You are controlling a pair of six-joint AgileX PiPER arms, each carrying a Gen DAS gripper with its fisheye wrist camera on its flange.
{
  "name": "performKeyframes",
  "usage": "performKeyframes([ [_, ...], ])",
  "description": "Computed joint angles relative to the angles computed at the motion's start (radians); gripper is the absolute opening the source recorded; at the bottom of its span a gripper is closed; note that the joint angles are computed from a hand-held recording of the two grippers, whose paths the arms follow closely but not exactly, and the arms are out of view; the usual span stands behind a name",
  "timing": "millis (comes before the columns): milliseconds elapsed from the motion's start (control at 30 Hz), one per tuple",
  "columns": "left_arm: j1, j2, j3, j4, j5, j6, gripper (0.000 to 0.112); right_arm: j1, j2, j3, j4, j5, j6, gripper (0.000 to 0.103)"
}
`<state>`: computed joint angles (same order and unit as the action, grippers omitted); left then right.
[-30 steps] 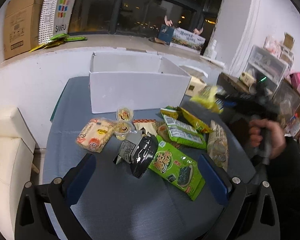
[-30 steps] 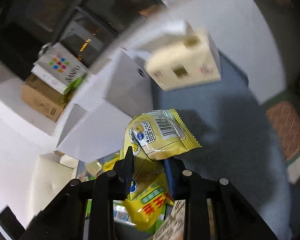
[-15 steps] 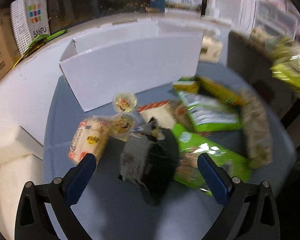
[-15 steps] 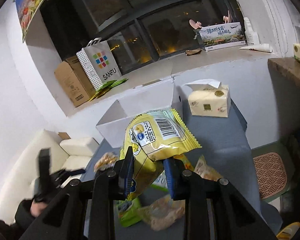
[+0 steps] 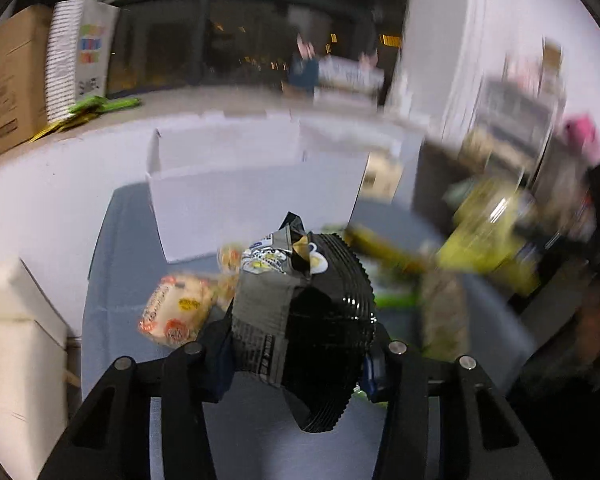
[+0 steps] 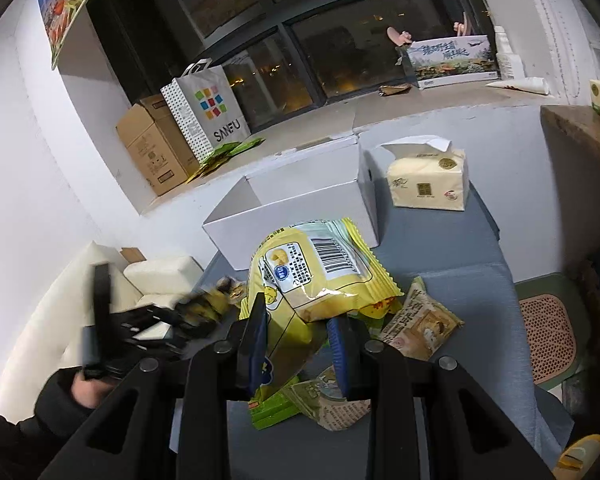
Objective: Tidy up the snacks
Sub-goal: 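Lower both bags into the white box and open both tools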
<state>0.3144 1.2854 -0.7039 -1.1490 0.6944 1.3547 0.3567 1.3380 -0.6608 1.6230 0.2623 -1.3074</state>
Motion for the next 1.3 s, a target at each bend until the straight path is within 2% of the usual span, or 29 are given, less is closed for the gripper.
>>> performKeyframes([
  [67, 0.070, -0.024, -0.015, -0.035, 0.075, 0.015, 0.052, 0.020, 0.020, -0.014, 0.015, -0.005, -0.016, 0.030],
  [200, 0.084, -0.034, -0.087, -0.066, 0.089, -0.015, 0.052, 0.060, 0.068, -0.086, -0.034, -0.016, 0.019, 0.030],
  [300, 0.062, 0.029, -0.183, -0.110, 0.062, -0.023, 0.052, 0.062, 0.118, -0.190, -0.152, -0.002, 0.116, 0.030],
  [367, 0.034, 0.094, -0.275, -0.105, 0.044, -0.055, 0.052, 0.056, 0.178, -0.308, -0.328, 0.009, 0.285, 0.030],
  [433, -0.018, 0.175, -0.383, -0.082, -0.010, -0.110, 0.052, 0.038, 0.248, -0.424, -0.461, 0.031, 0.418, 0.030],
  [533, -0.098, 0.347, -0.609, 0.069, -0.090, -0.294, 0.052, 0.001, 0.404, -0.680, -0.692, 0.100, 0.678, 0.030],
  [600, -0.129, 0.450, -0.739, 0.162, -0.115, -0.399, 0.052, -0.011, 0.500, -0.836, -0.851, 0.142, 0.845, 0.030],
  [667, -0.155, 0.559, -0.883, 0.273, -0.102, -0.520, 0.052, -0.017, 0.618, -1.030, -1.021, 0.202, 1.025, 0.030],
  [833, -0.201, 0.764, -1.171, 0.539, -0.055, -0.792, 0.056, -0.021, 0.900, -1.510, -1.263, 0.430, 1.294, 0.031],
  [867, -0.204, 0.785, -1.201, 0.574, -0.046, -0.829, 0.066, -0.021, 0.948, -1.594, -1.292, 0.477, 1.319, 0.031],
  [900, -0.205, 0.810, -1.242, 0.609, -0.020, -0.876, 0.089, -0.022, 0.977, -1.645, -1.309, 0.502, 1.333, 0.031],
  [933, -0.201, 0.824, -1.260, 0.619, -0.008, -0.900, 0.100, -0.024, 1.020, -1.715, -1.316, 0.537, 1.339, 0.033],
  [967, -0.197, 0.823, -1.253, 0.611, -0.016, -0.901, 0.103, -0.028, 1.066, -1.801, -1.323, 0.587, 1.350, 0.038],
  [1000, -0.192, 0.821, -1.244, 0.607, -0.020, -0.902, 0.103, -0.030, 1.094, -1.848, -1.340, 0.611, 1.367, 0.049],
  [1033, -0.190, 0.825, -1.249, 0.626, -0.007, -0.921, 0.103, -0.030, 1.101, -1.855, -1.367, 0.613, 1.397, 0.082],
  [1067, -0.190, 0.821, -1.240, 0.644, -0.004, -0.936, 0.103, -0.032, 1.086, -1.822, -1.371, 0.587, 1.402, 0.103],
  [1133, -0.192, 0.793, -1.189, 0.669, -0.026, -0.939, 0.103, -0.040, 1.027, -1.691, -1.352, 0.504, 1.358, 0.103],
  [1300, -0.187, 0.671, -1.007, 0.640, -0.105, -0.854, 0.103, -0.037, 0.918, -1.507, -1.299, 0.410, 1.277, 0.103],
])
